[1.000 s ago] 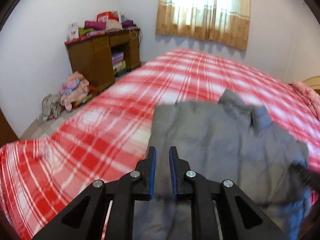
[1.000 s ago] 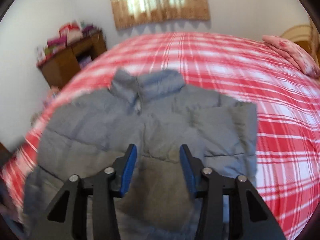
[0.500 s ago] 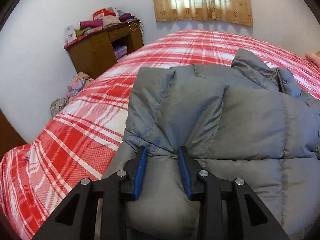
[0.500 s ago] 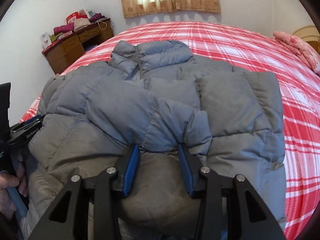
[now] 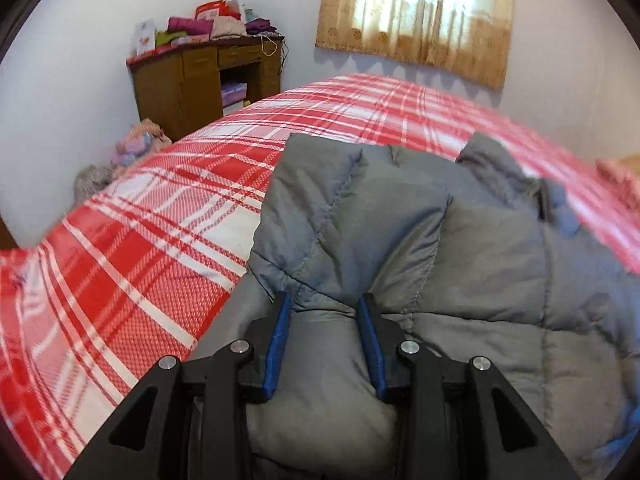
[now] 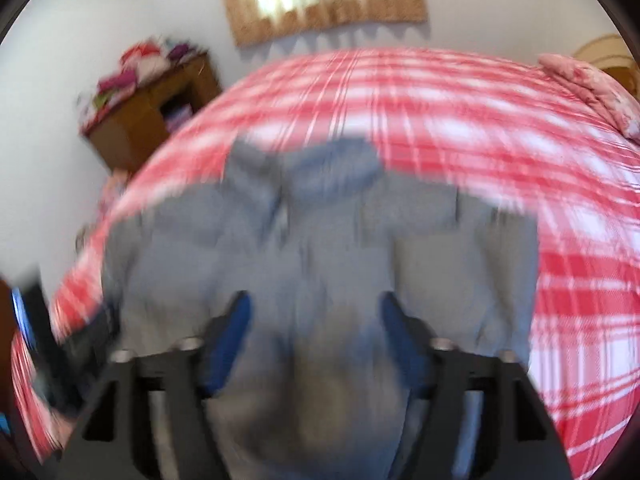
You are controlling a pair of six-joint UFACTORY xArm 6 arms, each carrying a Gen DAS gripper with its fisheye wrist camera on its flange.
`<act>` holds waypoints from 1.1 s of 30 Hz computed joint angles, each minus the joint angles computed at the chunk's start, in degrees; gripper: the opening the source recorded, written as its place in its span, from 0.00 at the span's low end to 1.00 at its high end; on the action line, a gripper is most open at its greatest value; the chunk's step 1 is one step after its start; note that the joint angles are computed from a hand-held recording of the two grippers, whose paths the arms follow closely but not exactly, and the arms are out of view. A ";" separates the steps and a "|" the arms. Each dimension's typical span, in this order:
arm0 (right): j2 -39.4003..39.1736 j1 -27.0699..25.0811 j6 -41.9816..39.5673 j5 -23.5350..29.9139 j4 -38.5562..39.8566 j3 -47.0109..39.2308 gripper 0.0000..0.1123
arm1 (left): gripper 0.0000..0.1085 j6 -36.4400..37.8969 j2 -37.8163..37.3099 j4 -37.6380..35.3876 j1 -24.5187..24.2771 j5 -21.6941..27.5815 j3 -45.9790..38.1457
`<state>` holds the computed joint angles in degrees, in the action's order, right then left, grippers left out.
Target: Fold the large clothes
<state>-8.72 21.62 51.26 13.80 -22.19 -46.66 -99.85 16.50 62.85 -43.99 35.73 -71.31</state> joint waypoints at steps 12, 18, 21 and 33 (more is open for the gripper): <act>34.27 -5.09 -11.11 16.58 27.03 -41.97 0.74 | 0.35 -4.75 -0.64 2.93 -0.74 0.61 0.72; 35.47 -4.99 -12.66 22.74 26.21 -43.50 0.37 | 0.35 -5.19 -0.71 2.91 -0.62 0.26 0.95; 28.96 -4.74 -17.13 21.07 26.71 -35.45 0.16 | 0.35 -4.86 -0.63 2.59 -0.62 0.31 0.84; 11.72 -6.24 -10.67 2.27 20.19 -4.12 0.05 | 0.36 -0.97 0.70 -0.41 -0.85 1.71 -0.94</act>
